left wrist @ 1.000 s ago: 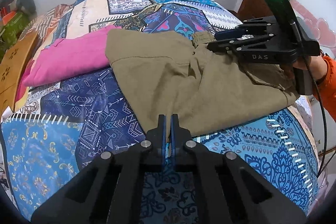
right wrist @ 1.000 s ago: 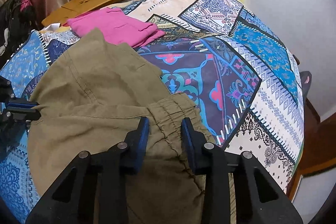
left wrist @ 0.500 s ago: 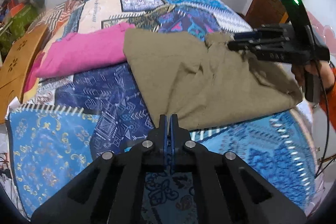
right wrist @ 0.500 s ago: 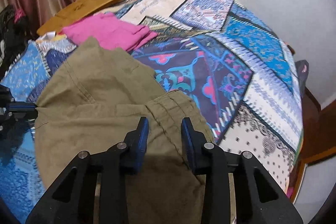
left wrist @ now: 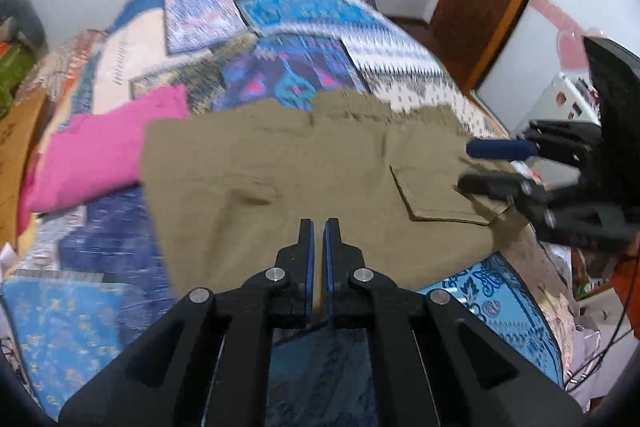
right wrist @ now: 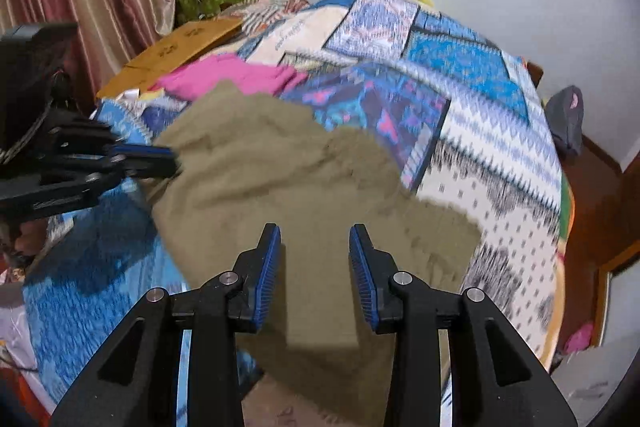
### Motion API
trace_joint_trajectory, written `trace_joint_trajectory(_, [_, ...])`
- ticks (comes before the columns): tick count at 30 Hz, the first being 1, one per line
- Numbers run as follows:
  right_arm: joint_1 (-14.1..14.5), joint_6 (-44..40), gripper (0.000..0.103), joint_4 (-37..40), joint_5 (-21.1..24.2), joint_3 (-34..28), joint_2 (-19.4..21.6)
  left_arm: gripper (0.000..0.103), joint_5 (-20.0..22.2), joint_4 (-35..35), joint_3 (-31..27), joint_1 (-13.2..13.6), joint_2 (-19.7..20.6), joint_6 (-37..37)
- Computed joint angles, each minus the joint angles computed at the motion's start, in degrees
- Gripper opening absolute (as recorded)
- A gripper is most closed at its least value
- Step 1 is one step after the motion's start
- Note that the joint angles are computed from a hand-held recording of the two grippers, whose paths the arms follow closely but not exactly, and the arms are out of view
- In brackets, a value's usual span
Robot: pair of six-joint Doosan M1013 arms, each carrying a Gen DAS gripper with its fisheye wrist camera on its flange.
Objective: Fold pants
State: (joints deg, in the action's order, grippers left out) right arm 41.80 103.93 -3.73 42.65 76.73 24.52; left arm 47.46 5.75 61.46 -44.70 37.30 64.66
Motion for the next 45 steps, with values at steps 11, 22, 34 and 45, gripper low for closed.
trace_joint_trajectory(11, [-0.91,5.05,0.034,2.32,-4.92,6.46,-3.28,0.011,7.96,15.51,-4.42,-0.58,3.6,-10.13])
trace_joint_trajectory(22, [0.06,27.63,0.052,-17.22,-3.82,9.96,-7.28,0.064,-0.62,11.7,5.89,1.7,-4.06,-14.36])
trace_joint_trajectory(34, [-1.59,32.18,0.076,-17.17,-3.66,10.18,-6.38,0.087,-0.1,16.87,5.02,1.02,-2.92,-15.62])
trace_joint_trajectory(45, [-6.28,16.29,0.076,7.32,-5.29,9.82,-3.15,0.075,0.56,5.2,1.21,3.7,1.5,-10.12])
